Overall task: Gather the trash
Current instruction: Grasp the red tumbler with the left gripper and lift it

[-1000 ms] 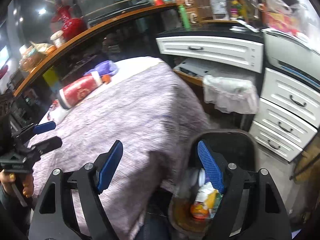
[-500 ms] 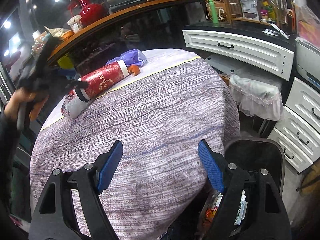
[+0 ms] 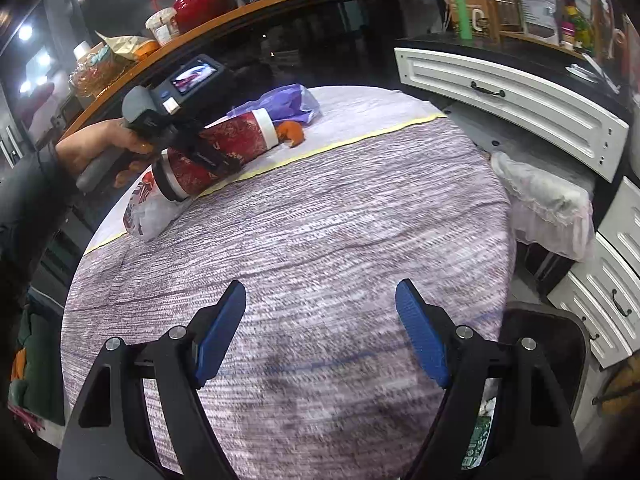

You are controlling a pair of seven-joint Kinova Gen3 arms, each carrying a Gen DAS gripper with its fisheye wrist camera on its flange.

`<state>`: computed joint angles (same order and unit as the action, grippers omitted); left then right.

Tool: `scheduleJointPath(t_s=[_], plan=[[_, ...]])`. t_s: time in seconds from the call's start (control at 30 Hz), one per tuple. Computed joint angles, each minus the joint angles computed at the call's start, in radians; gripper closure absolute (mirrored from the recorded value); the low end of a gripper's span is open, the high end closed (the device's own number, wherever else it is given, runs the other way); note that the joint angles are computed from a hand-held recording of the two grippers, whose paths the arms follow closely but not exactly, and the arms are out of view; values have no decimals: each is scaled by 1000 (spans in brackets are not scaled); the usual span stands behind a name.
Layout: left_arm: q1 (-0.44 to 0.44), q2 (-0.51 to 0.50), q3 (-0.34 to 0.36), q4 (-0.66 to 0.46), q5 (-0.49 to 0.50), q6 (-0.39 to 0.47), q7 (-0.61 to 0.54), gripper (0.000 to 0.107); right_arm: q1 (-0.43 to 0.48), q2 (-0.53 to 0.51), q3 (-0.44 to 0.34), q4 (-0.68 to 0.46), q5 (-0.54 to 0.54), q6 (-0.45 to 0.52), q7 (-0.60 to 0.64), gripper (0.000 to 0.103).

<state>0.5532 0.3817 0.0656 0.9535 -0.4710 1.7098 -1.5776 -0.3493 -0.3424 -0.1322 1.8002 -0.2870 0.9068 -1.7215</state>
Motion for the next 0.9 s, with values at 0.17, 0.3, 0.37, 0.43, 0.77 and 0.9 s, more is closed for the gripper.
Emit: scheduleJointPath(t_s=[0.17, 0.3, 0.37, 0.43, 0.77, 0.9], plan=[[25, -51, 8, 78, -36, -60, 29, 33, -8, 35, -10, -31, 13, 1, 17, 26], [-19, -130, 73, 149, -27, -138, 107, 34, -14, 58, -3, -59, 9, -7, 35, 26], [-56, -213, 107, 218, -7, -219, 182, 34, -17, 72, 0, -80, 2, -15, 46, 26], [-53, -297, 71, 277, 40, -297, 264, 34, -32, 102, 25, -113, -36, -22, 88, 26], [-138, -636, 170, 539, 40, -557, 578, 35, -43, 399, -17, -421, 13, 43, 120, 33], [-194, -692, 210, 586, 59, -602, 619, 35, -69, 534, -34, -557, 81, 95, 78, 46]])
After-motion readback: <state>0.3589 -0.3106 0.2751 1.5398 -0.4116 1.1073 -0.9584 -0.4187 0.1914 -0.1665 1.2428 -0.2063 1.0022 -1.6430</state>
